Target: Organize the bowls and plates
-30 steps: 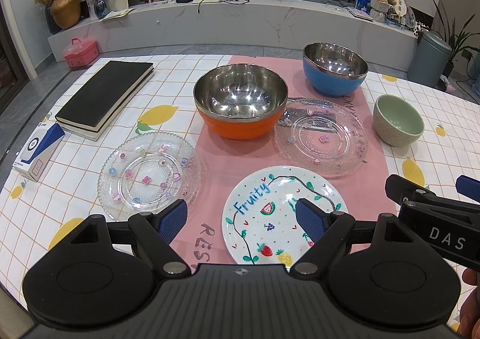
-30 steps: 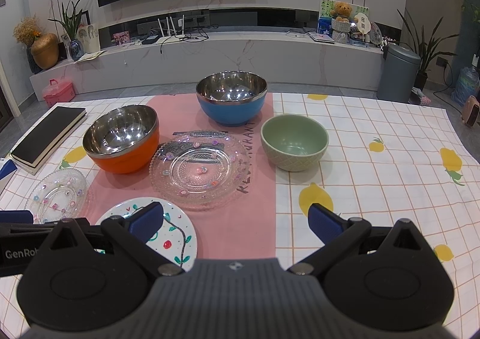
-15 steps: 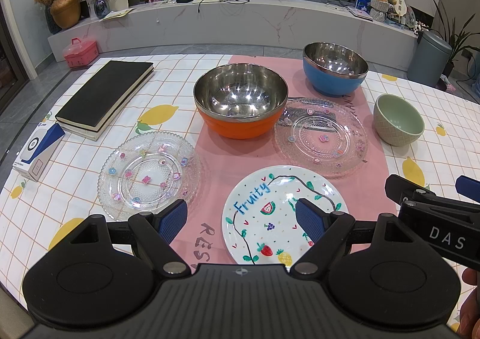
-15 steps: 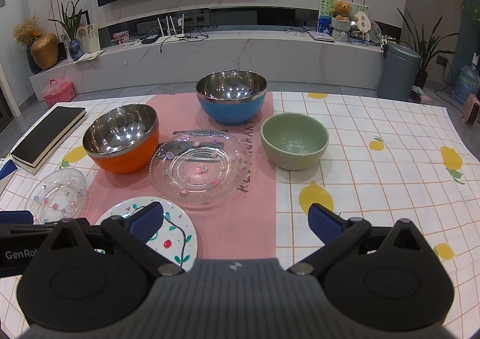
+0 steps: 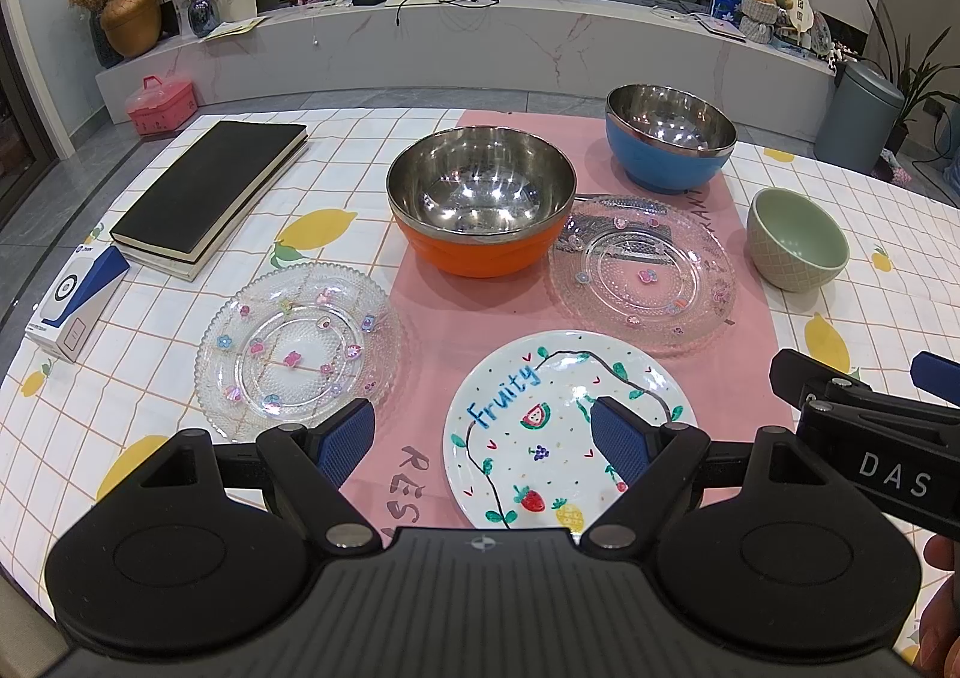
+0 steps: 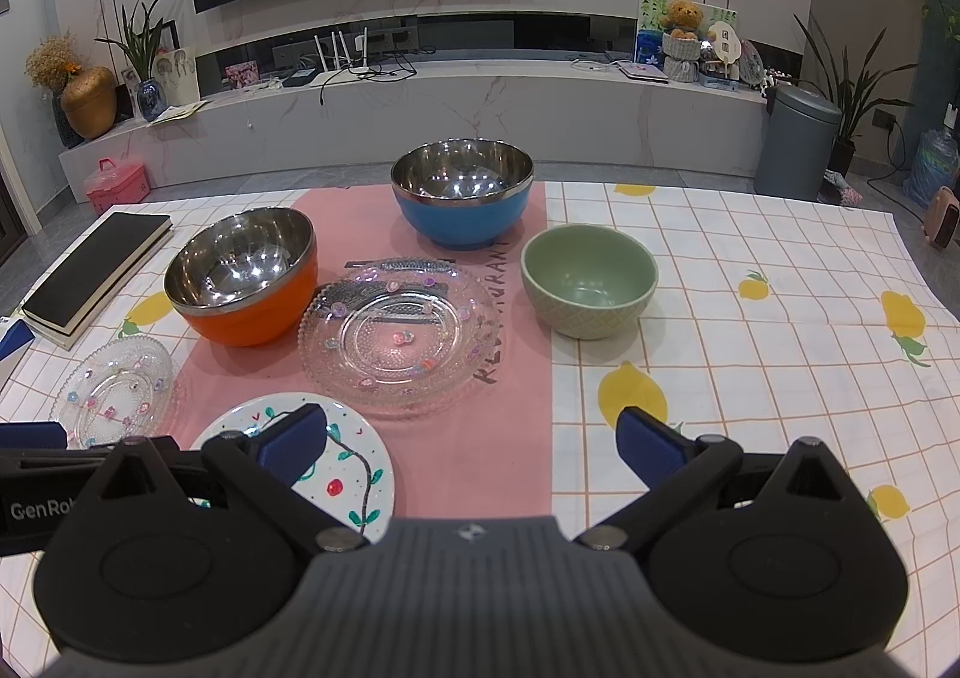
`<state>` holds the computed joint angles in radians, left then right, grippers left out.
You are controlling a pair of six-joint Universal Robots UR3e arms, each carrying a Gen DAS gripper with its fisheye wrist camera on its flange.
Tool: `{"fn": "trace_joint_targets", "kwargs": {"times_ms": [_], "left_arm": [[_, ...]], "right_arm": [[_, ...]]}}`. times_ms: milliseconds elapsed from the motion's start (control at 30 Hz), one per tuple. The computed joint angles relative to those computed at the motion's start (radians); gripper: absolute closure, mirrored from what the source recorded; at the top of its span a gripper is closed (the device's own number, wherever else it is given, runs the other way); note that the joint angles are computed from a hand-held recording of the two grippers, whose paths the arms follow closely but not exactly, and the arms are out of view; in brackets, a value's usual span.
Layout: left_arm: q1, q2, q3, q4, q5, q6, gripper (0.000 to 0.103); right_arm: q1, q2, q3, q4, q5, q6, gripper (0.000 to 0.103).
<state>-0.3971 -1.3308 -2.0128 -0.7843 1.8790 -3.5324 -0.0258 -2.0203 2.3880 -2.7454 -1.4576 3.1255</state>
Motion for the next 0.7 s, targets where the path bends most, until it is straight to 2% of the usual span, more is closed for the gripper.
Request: {"fn": "trace_joint_targets", "kwargs": {"times_ms": [567,700], "left_arm": [[-0.001,0.001,-0.003,0.006,0.0,0.002,0.007],[0.004,0.008,-0.009,0.015,-0.02,0.01,0.013]], "right_arm": [[-0.001,0.004,0.003,-0.006,0.001,0.002,0.003],[-0.002,0.003,0.001,-0.002,0.002,-0.001,0.003]]}}
